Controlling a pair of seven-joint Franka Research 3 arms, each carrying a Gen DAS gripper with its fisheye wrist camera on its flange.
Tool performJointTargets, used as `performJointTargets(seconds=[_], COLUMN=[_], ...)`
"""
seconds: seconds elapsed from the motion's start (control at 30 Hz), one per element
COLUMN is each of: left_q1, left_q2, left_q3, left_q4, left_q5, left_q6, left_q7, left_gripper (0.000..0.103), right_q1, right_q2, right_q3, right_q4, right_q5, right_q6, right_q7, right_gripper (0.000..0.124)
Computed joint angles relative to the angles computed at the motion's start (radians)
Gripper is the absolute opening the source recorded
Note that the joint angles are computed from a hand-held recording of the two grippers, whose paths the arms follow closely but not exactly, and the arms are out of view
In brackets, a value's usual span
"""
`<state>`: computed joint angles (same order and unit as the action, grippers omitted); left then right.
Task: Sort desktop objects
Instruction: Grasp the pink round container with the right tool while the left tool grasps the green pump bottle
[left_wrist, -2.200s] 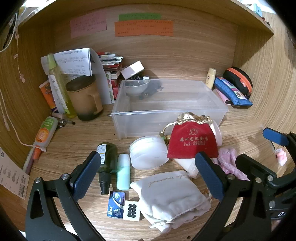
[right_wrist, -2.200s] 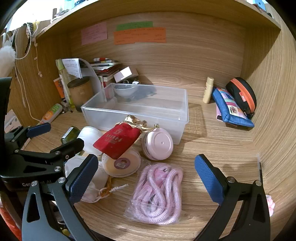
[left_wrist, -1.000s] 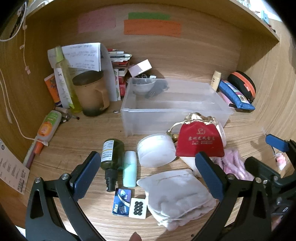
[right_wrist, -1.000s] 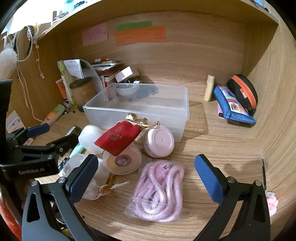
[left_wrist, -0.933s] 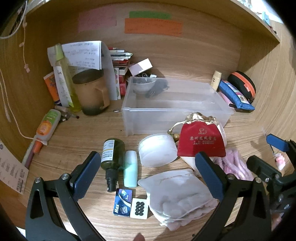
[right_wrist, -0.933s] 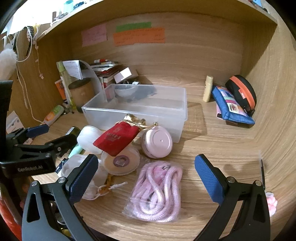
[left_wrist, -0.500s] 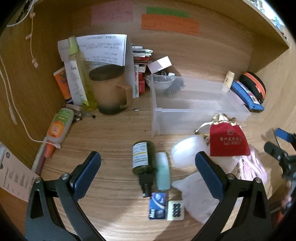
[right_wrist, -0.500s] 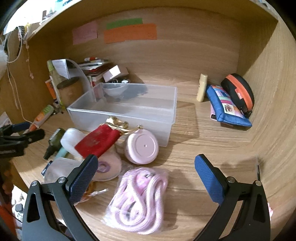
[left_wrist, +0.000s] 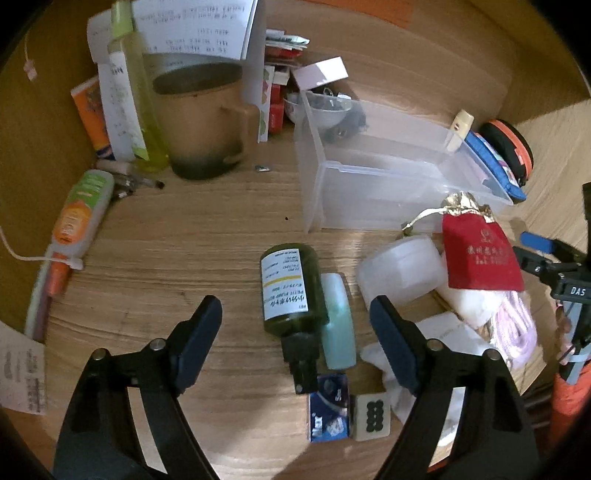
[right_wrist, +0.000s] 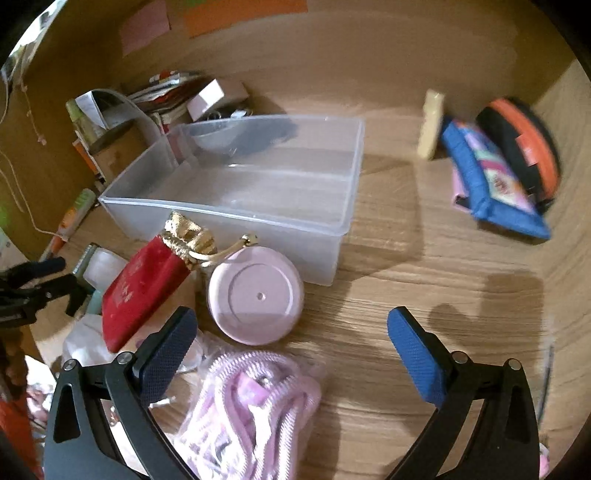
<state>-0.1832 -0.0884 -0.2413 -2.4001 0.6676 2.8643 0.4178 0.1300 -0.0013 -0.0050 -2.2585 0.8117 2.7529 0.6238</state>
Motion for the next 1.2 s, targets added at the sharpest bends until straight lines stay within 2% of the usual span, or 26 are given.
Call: performJointTargets(seconds=[0.07,0.17,0.33,0.4,0.47,0.57,0.7,0.77,0.9,1.2], left_q1=[0.0,-0.002,0.003,0.002,0.002,0.0,0.0,0.001,0.006,0.021], left_q2=[0.012,0.028,0.059,0.072,0.082,0.092,0.095,0.092,0.062,0.009], left_q3=[0.005,0.015,0.026,0.031,0.033,0.038,0.044,0.047,0.041,0.015], left_q4=[0.007,0.014,0.032,0.036,0.041,0.041,0.039,0.039,0.037,0.041], left_q5=[-0.019,-0.067,-0.085,-0.1,-0.082,-0.09,-0.029,0.022,0.217,0.27], left_q6=[0.0,-0.001,-0.005,0.004,0.007,0.018,0.031,0.038,0.012,0.014], left_q7=[0.008,0.041,0.049,0.061,0.046,0.059,0.006,-0.035,-0.2,-0.252], left_gripper=[0.082,0.074,0.073,0.068,0.053,0.043,0.041,0.041,0.041,0.041], right_q1=[-0.003,-0.004,-0.01,-0.015,-0.019,-0.028,-0.046,-0.041,-0.034,-0.031], right_q2=[0.024,0.049,0.091,0.107,0.12,0.139,0.149,0.141,0.124,0.021], right_q3=[-0.001,0.006,0.018,0.021,0.024,0.029,0.031,0.031,0.031,0.013], right_q4=[0.029,0.049,0.094,0.114,0.13,0.15,0.171,0.163,0.137,0.049], right_q5=[-0.006,-0.055,-0.069,-0.074,-0.076,-0.06,-0.028,-0.036,-0.044,0.024], right_q6=[-0.039,-0.038,-0.082,-0.11,-0.132,-0.156,-0.223,-0.209,-0.156,-0.071], right_q7=[0.007,0.055,0.068,0.074,0.08,0.087,0.068,0.078,0.083,0.007], right_gripper=[0.097,0.093,0.089,0.087,0.085,0.078,0.063,0.063,0.063,0.063])
